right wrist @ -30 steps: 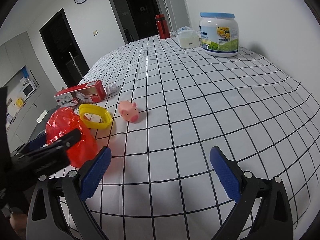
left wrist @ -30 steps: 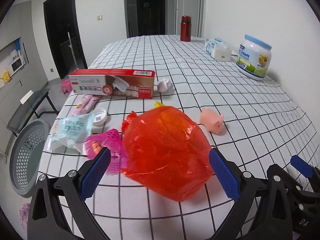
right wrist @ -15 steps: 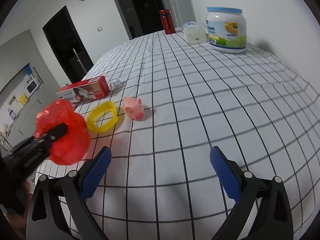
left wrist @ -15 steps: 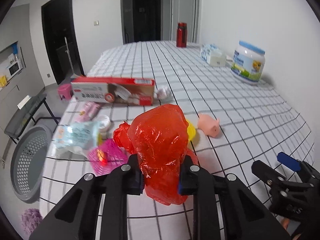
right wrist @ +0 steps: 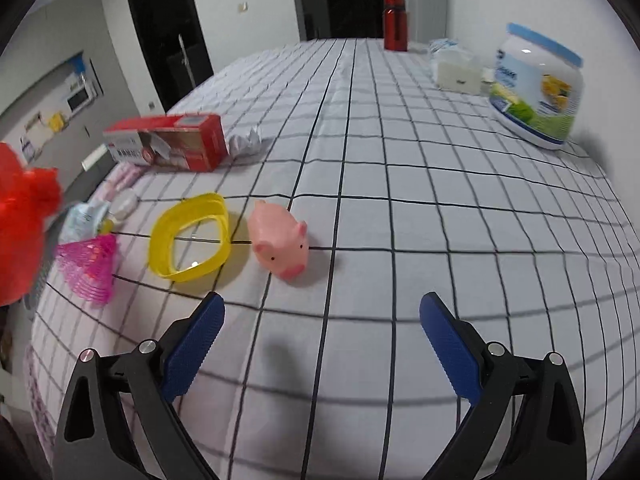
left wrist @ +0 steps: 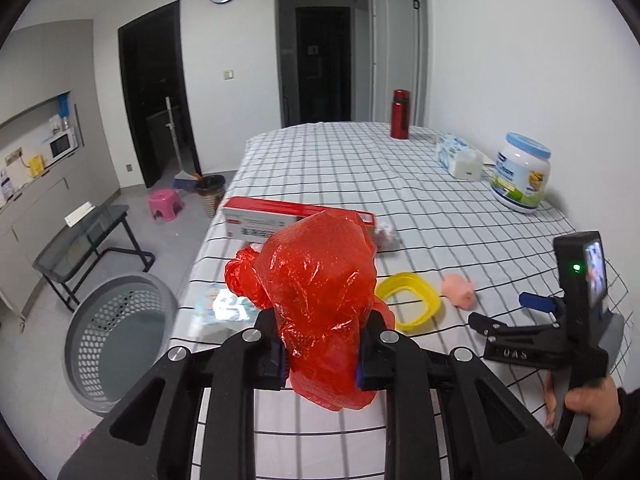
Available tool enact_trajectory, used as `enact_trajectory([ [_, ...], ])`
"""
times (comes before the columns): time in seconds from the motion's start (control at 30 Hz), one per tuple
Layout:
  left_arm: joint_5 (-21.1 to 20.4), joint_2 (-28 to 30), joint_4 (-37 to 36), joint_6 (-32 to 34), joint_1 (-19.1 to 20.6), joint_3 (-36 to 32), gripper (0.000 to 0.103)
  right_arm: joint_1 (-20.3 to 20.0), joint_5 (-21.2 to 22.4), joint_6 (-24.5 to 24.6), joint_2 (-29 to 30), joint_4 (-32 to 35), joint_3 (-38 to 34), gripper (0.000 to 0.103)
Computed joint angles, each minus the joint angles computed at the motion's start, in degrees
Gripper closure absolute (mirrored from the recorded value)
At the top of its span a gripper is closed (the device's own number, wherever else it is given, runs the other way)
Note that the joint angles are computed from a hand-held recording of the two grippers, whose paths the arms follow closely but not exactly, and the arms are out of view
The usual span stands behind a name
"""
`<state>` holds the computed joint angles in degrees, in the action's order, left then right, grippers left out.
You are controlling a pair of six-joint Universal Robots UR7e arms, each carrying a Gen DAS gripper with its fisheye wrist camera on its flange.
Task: Collect trash
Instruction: 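Carry the red bag toward the basket while the right tool grasps the pink pig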
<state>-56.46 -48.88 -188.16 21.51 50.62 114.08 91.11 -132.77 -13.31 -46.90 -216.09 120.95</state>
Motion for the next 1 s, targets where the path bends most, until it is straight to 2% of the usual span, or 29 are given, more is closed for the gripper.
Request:
enact_trajectory([
  [0.2, 2.3, -0.23, -0.03, -0.08, 1.86, -1.16, 0.081, -0.08, -2.69, -5.33, 2.19, 2.6, -5.33, 0.01],
  [0.27, 3.0, -0.28, 0.12, -0.18, 2.46, -1.51, 0.081, -0.24, -3.19, -6.44, 2.56, 4.05, -6.82, 0.02],
  [0.33, 3.64, -0.32, 0.09, -0.13, 2.88, -1.62, 0.081, -0.56, -2.77, -6.04, 2.38, 6.7, -7.53, 0.038],
  [0.4, 4.08, -0.29, 0.19, -0.15, 3.28, -1.85, 0.081, -0.85, -1.64, -5.7, 2.31, 7.96, -7.95, 0.042],
  [0.53, 4.92, -0.33, 0.74, -0.76, 4.19, -2.01, 0.081, -0.6, -0.52, -6.77, 2.65, 7.78, -8.16, 0.07],
  [0.63, 5.04, -0.77, 1.15, -0.87, 4.98, -1.96, 0.081, 0.12, -1.48, -7.19, 3.2, 6.27, -8.08, 0.07],
  [0.77, 5.26, -1.69, 1.0, -0.5, 6.14, -1.68, 0.081, 1.1, -1.85, -4.57, 2.18, 4.99, -6.03, 0.07],
  [1.0, 6.19, -3.15, 1.09, 0.93, 9.02, -2.36, 0.081, 6.57, -3.08, -0.05, 2.7, 2.32, -3.54, 0.07],
])
